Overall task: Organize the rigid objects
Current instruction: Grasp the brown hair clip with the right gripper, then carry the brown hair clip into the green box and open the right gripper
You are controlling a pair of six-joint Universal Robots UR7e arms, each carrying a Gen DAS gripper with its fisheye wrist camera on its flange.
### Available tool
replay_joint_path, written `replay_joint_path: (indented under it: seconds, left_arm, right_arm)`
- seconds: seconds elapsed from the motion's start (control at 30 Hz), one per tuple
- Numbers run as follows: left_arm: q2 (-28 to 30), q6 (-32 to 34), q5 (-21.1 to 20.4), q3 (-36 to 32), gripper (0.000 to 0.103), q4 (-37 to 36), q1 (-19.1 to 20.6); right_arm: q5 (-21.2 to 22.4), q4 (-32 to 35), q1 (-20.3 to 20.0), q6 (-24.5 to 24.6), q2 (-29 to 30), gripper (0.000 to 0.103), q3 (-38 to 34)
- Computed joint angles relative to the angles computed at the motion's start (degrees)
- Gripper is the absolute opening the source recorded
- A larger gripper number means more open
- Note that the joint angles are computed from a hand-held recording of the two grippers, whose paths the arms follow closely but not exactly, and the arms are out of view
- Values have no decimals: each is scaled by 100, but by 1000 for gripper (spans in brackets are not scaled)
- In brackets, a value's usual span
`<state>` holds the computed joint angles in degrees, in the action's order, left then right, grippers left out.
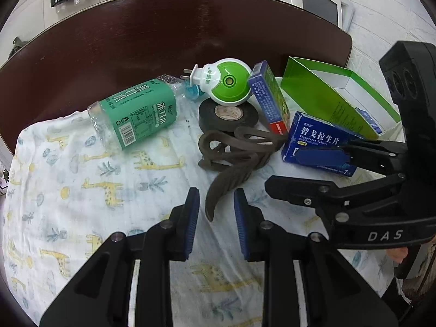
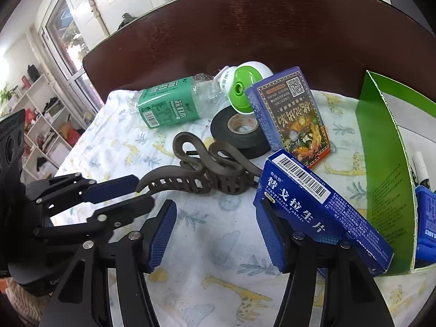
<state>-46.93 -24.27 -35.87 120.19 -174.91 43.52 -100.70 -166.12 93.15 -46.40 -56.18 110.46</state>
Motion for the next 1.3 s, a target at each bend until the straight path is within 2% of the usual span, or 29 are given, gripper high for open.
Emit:
replay_joint_path:
  seconds: [0.07, 0.2, 0.27, 0.37, 0.43, 0.67, 0.8, 1.13, 1.3]
  left_arm:
    - [-49, 18, -87, 2, 13, -84, 101]
    - [-256, -246, 22, 173, 13, 35, 169]
    - [-335, -325, 51, 238, 13, 71, 182]
    - [-355, -231, 48, 268, 13, -16, 180]
    - [-316, -98, 66, 238, 13, -81, 172]
    - [-171, 32, 63, -2, 14, 61, 234]
    - [-181, 11, 70, 14, 14, -7, 142]
    - [-188, -1, 482, -77, 18, 88, -295]
    - [-7, 347, 621, -405, 18, 8, -533]
  right_arm:
    - [-18, -17, -6, 6, 18, 62, -22]
    - [103, -102, -27, -90, 27, 62, -42]
    - [157, -167, -6, -319, 76, 63, -76]
    - [170, -224, 19, -446, 148, 72, -103]
    - [218, -222, 35, -534, 214, 72, -137]
    - [217, -572, 57, -343, 365, 71, -96]
    - [245, -756, 70, -196, 350, 70, -65]
    - [406, -1646, 172, -630, 49, 70, 382]
    - [813, -1831, 78, -629, -364, 70, 562]
